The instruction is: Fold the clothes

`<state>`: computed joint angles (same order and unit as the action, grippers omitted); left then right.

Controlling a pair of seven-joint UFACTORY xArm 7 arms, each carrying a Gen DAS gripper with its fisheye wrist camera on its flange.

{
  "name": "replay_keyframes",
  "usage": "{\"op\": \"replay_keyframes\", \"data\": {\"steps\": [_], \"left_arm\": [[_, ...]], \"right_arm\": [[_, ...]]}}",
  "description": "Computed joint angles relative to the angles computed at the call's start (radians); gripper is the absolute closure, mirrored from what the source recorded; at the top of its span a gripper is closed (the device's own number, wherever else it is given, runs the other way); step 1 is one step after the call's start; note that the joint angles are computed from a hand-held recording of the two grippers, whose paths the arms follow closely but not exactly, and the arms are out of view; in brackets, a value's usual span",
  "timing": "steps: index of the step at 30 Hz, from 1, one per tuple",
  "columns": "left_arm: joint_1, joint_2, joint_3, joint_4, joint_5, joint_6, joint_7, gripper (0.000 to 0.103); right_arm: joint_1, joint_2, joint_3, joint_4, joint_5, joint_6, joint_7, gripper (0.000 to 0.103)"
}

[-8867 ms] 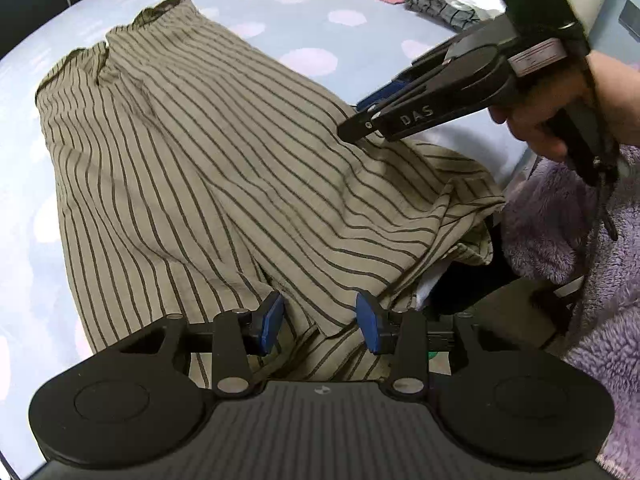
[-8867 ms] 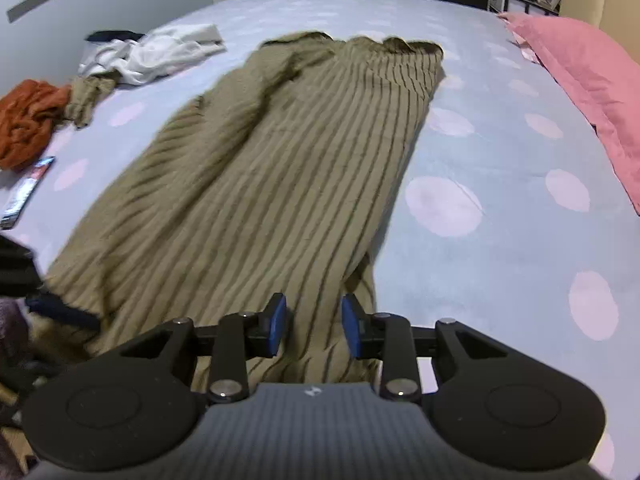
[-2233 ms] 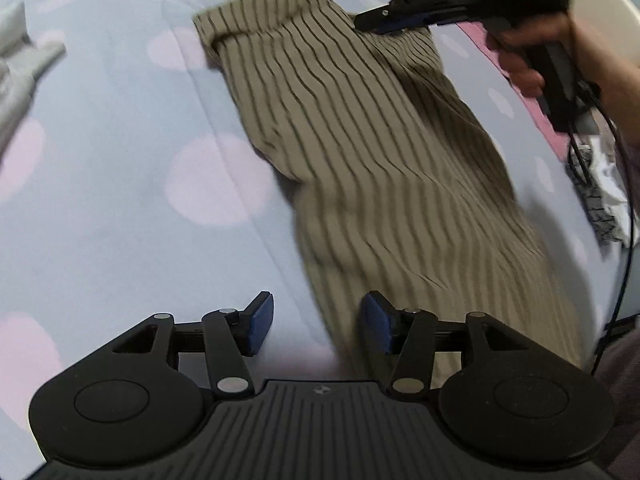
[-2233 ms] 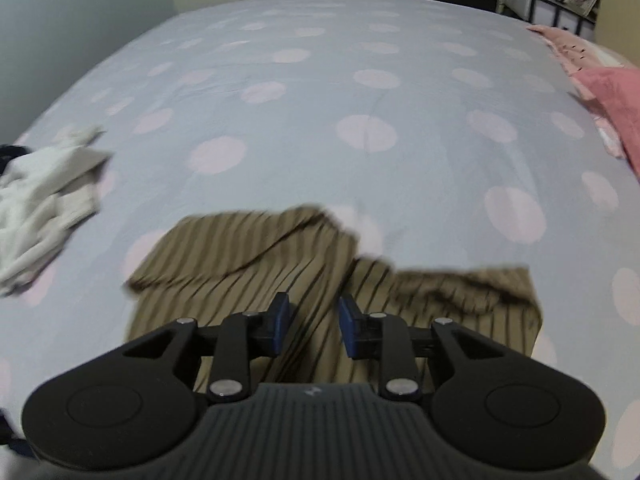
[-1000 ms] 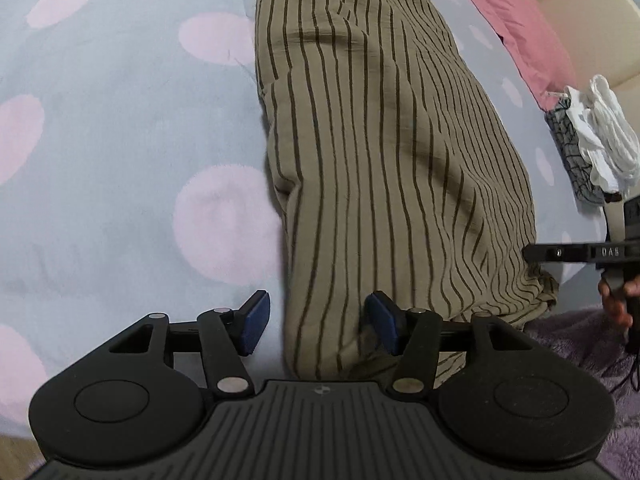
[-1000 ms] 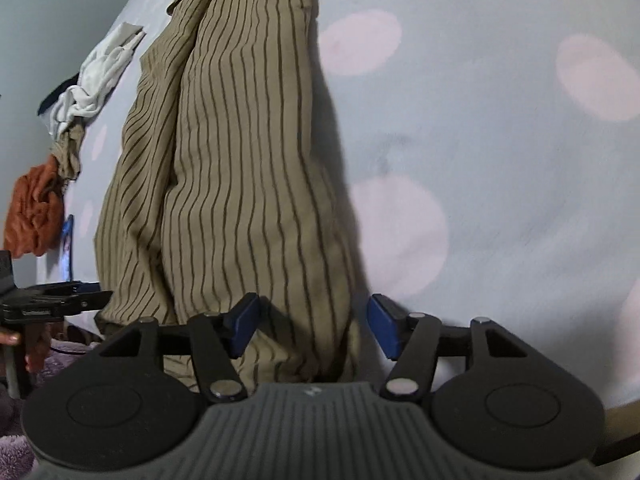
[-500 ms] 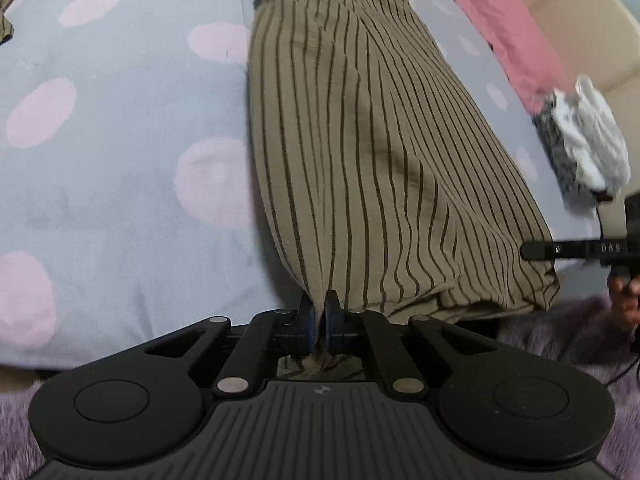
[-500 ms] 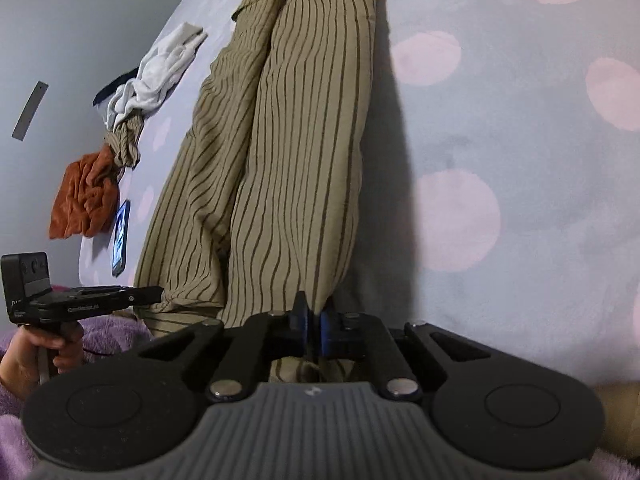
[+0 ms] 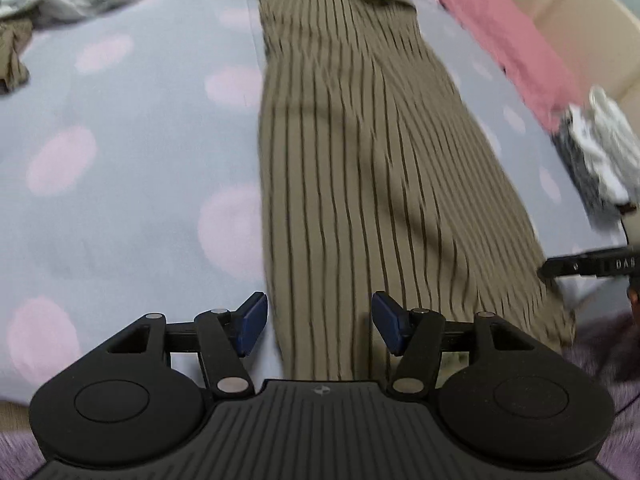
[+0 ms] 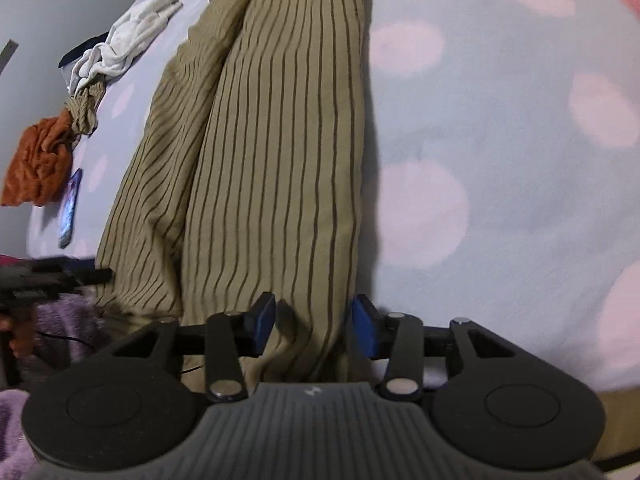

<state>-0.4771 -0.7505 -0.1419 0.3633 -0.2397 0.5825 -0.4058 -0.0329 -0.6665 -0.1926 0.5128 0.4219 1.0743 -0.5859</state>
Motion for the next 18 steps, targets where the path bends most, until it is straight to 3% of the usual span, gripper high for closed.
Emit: {"op": "replay_keyframes", "data": {"steps": [6,18], "left_arm": [[0.03,0.133,0.025,0.062,0.006,-0.119,0.023,0.047],[0.082,0.481,0.054,0.256,-0.022,-0.313,0.131,0.047]], "right_arm": [[0.022,0.055,0.015,0.025,0.044,-0.164,0.02,0.054],[0.095,0.322,0.055,0.183,0.122,-0.318,-0.012,0.049]]}}
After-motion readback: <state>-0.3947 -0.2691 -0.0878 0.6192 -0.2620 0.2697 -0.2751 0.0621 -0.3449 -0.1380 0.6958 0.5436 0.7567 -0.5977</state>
